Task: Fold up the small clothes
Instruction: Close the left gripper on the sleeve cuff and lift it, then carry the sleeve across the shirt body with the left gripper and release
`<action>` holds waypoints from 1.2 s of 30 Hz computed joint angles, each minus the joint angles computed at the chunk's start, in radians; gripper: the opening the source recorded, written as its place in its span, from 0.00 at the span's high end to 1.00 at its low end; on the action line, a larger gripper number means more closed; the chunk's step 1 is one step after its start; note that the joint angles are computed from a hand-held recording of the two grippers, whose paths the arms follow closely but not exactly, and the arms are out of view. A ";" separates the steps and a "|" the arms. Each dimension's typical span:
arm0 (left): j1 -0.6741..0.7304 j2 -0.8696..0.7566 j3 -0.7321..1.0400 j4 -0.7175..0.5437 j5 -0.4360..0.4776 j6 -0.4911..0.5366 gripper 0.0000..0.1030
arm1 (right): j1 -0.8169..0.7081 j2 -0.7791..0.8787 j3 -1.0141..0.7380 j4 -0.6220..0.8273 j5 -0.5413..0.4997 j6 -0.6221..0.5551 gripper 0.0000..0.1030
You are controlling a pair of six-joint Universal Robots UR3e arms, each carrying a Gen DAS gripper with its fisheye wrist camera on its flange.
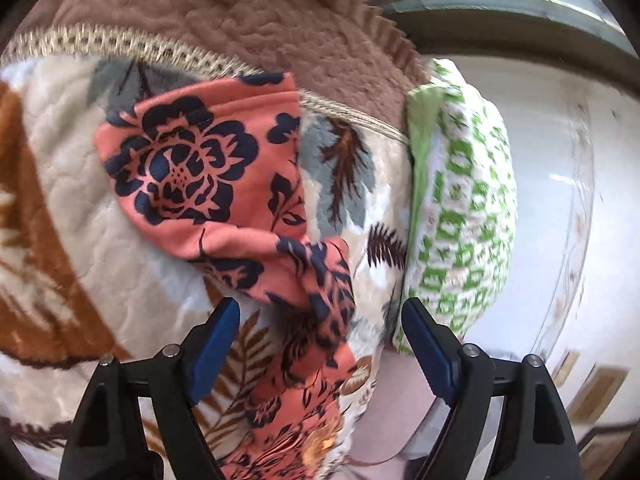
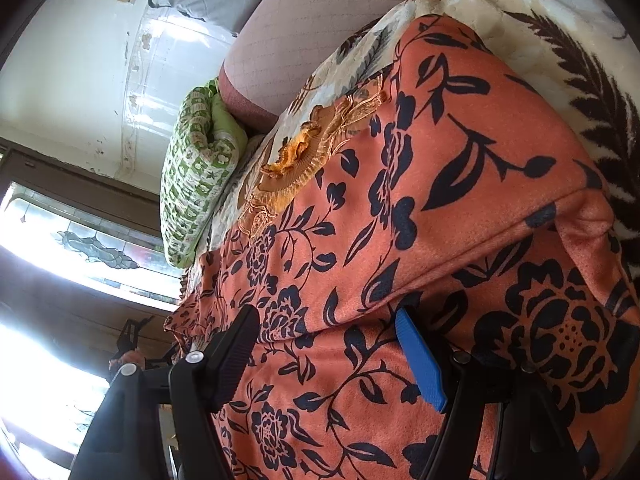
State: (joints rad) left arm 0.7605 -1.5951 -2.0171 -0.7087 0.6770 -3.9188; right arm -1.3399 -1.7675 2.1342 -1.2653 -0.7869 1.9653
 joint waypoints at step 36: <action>-0.495 0.156 0.411 -0.213 0.534 0.267 0.23 | -0.174 0.031 -0.132 0.315 -0.002 -0.190 0.28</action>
